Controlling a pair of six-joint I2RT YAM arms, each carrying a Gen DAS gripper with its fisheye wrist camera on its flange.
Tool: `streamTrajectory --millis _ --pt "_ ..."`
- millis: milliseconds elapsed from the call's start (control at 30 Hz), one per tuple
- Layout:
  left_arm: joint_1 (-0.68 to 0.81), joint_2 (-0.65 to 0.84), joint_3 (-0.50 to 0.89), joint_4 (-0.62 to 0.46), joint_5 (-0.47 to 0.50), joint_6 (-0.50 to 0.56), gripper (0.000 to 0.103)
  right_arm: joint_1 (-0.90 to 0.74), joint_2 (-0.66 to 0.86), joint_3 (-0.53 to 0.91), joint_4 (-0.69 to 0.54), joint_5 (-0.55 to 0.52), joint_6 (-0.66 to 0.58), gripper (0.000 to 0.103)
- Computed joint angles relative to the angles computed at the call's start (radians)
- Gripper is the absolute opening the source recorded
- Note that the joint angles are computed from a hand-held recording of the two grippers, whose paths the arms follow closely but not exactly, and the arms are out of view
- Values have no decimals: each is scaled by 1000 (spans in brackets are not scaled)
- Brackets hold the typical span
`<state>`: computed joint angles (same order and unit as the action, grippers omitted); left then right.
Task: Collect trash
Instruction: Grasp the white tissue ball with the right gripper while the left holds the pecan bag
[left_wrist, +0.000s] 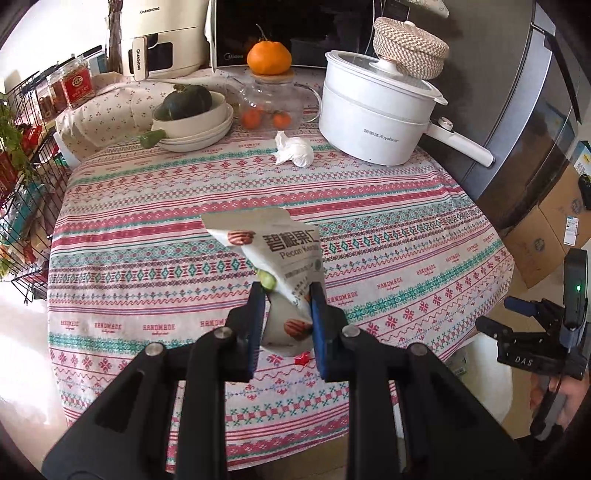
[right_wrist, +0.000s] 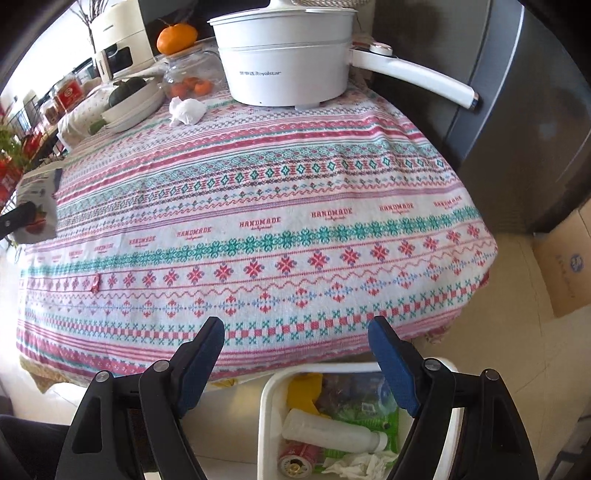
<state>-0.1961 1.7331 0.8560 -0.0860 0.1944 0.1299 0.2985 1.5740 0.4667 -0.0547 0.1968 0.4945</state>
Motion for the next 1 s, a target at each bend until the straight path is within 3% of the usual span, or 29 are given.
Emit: streamTrajectory --millis 233,500,733,933,1000 --pt "102 83 94 -15 41 19 25 -16 144 149 119 39 -91 82" --pt "206 177 188 -44 105 23 25 19 530 616 119 7 -175 82" --pt "260 165 155 -20 102 90 25 42 875 1161 -35 4 -293 80" --pt "294 189 175 -43 111 120 25 11 1131 1627 -263 3 -351 70" --pt "294 190 175 -43 114 118 25 -5 1213 1773 -328 -42 -354 59"
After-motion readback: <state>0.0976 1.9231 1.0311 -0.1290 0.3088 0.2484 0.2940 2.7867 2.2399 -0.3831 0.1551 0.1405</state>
